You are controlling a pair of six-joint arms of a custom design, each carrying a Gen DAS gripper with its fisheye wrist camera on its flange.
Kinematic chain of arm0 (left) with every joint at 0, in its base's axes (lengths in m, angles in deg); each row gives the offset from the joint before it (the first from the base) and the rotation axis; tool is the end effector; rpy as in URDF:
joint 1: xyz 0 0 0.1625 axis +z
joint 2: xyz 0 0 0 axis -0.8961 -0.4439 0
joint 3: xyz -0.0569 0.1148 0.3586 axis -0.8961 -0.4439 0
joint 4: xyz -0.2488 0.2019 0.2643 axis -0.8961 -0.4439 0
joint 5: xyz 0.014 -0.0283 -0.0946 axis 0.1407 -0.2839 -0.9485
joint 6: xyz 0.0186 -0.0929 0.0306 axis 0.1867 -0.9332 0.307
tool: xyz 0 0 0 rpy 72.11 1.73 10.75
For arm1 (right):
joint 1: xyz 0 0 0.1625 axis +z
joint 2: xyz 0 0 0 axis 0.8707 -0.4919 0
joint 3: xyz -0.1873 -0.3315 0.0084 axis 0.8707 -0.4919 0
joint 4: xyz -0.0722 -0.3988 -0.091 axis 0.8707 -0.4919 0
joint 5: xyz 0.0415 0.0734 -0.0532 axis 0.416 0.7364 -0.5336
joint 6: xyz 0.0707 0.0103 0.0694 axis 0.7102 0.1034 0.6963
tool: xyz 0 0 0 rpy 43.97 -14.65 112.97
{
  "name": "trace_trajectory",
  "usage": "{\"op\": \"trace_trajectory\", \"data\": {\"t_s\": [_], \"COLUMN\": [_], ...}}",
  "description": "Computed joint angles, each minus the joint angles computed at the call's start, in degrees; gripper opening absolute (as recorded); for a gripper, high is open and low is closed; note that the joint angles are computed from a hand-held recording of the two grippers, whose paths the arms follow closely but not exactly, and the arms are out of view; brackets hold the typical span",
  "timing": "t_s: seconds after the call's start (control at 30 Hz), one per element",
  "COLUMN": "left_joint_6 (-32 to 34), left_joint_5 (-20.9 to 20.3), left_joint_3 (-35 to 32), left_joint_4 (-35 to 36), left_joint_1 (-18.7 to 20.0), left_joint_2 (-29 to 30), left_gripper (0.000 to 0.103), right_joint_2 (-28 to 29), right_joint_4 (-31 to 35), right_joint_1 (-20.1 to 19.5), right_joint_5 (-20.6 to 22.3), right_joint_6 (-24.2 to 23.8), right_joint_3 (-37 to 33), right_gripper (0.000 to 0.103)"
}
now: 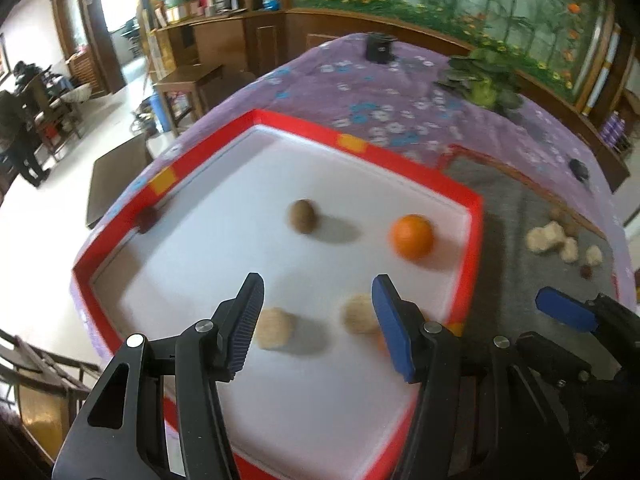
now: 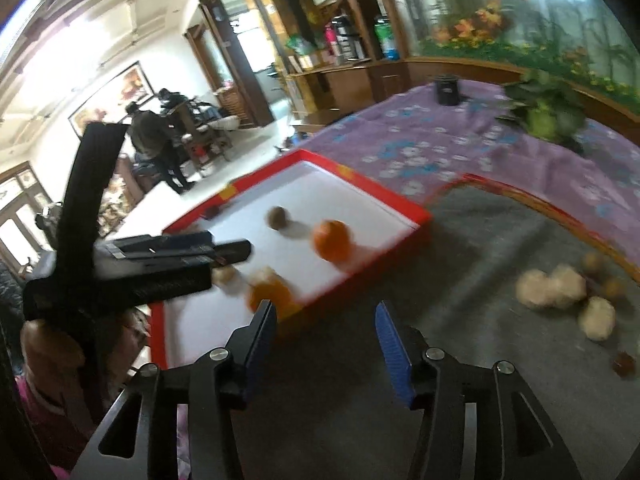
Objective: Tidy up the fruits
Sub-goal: 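Move both open tools back over the mat toward the remaining items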
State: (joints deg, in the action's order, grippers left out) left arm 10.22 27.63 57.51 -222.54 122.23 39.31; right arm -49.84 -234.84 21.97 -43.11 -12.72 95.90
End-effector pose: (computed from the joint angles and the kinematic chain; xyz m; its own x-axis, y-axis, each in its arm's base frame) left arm -0.1794 -0.6771 -0.0031 -0.7046 0.2706 -0.6559 0.5442 0.7993 -0.2549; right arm 0.0420 -0.5895 0.1113 -0.8569 -0.2321 0.4603 -0.4605 0.7459 -0.4812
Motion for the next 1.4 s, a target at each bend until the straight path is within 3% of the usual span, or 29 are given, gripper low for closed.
{"op": "trace_trajectory", "data": {"t_s": [0.27, 0.5, 0.7, 0.9, 1.13, 1.3, 1.33, 1.4], "left_joint_6": [3.02, 8.22, 14.47, 15.18, 16.77, 16.66, 16.82, 17.15], "left_joint_5": [-7.10, -13.01, -11.37, -11.55, -11.68, -12.98, -13.08, -13.15], "left_joint_3": [-2.28, -11.31, -19.46, -25.91, -26.22, -27.03, -27.13, -27.15], "left_joint_4": [1.70, 9.46, 12.07, 16.53, 14.80, 15.48, 15.49, 15.28], "left_joint_1": [-3.63, -5.69, -6.40, -5.86, -5.94, -5.49, -5.45, -5.42], "left_joint_2": [3.78, 11.95, 19.05, 23.08, 23.82, 23.98, 24.03, 24.09], "left_gripper": [0.057, 0.056, 0.056, 0.056, 0.056, 0.056, 0.057, 0.057], "right_joint_2": [-7.77, -13.57, -15.23, -16.44, -13.13, -8.32, -7.63, -6.58], "right_joint_4": [-8.57, -10.61, -10.55, -8.90, -8.32, -10.48, -9.91, -8.27], "right_joint_1": [-5.72, -10.77, -13.00, -15.41, -13.88, -11.73, -11.62, -11.61], "right_joint_5": [-2.06, -0.06, 0.59, 4.05, -0.28, -7.90, -8.85, -9.84], "right_joint_6": [2.97, 5.20, 4.99, 5.20, 6.71, 6.36, 6.63, 6.48], "right_joint_3": [8.63, 13.36, 14.43, 13.99, 8.95, 3.80, 2.70, 0.96], "right_gripper": [0.055, 0.057, 0.057, 0.057, 0.057, 0.057, 0.055, 0.043]}}
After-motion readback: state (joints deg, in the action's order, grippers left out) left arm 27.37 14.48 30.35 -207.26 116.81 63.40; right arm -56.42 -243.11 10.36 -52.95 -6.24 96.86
